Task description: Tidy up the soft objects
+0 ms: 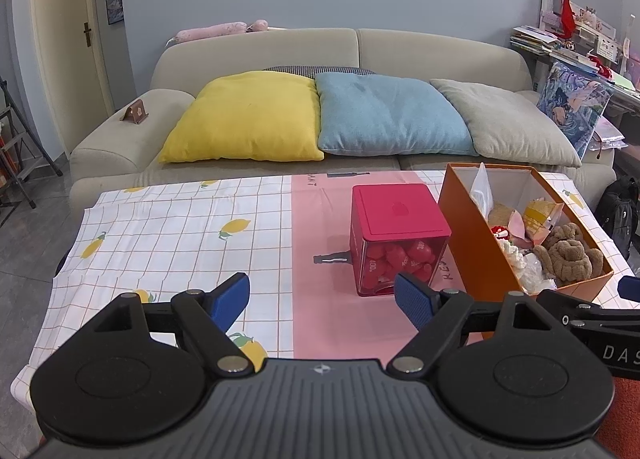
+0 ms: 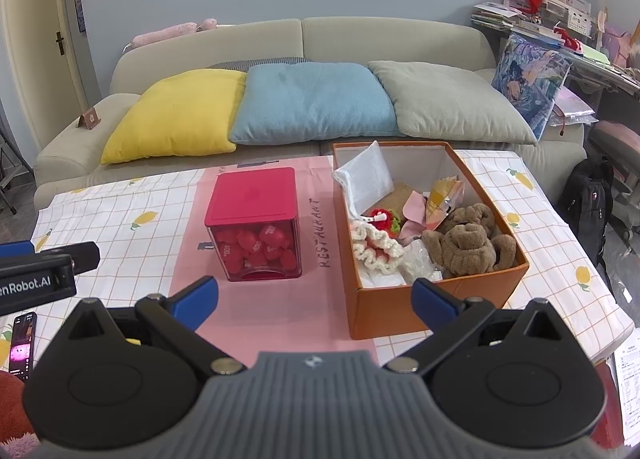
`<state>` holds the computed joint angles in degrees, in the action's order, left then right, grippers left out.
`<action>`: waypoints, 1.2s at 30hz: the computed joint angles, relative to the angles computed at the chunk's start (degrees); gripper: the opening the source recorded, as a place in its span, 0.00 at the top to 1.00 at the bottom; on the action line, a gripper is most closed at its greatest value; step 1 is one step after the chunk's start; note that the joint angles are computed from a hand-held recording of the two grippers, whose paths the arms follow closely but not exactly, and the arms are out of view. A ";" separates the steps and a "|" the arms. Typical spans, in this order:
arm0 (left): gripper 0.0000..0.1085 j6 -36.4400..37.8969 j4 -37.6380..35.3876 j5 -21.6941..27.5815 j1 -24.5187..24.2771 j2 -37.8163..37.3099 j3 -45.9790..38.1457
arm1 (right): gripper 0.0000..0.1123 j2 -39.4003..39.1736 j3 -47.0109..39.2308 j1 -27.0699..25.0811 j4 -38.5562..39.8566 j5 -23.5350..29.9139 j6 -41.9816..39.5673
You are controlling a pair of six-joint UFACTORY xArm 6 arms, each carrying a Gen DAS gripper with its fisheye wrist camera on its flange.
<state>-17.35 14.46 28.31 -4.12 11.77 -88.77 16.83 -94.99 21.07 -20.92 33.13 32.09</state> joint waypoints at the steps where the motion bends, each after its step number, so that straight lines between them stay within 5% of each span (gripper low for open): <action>1: 0.12 -0.01 0.02 0.07 0.00 0.01 -0.03 | 0.11 0.00 -0.01 0.02 0.00 0.01 -0.04; 36: 0.12 -0.14 -0.47 0.35 -0.25 0.03 0.28 | 0.11 1.17 -0.97 0.08 2.65 1.84 -2.54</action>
<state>-17.49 13.99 28.66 -4.37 11.80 -88.49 18.00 -95.97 21.15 -18.27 34.97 29.56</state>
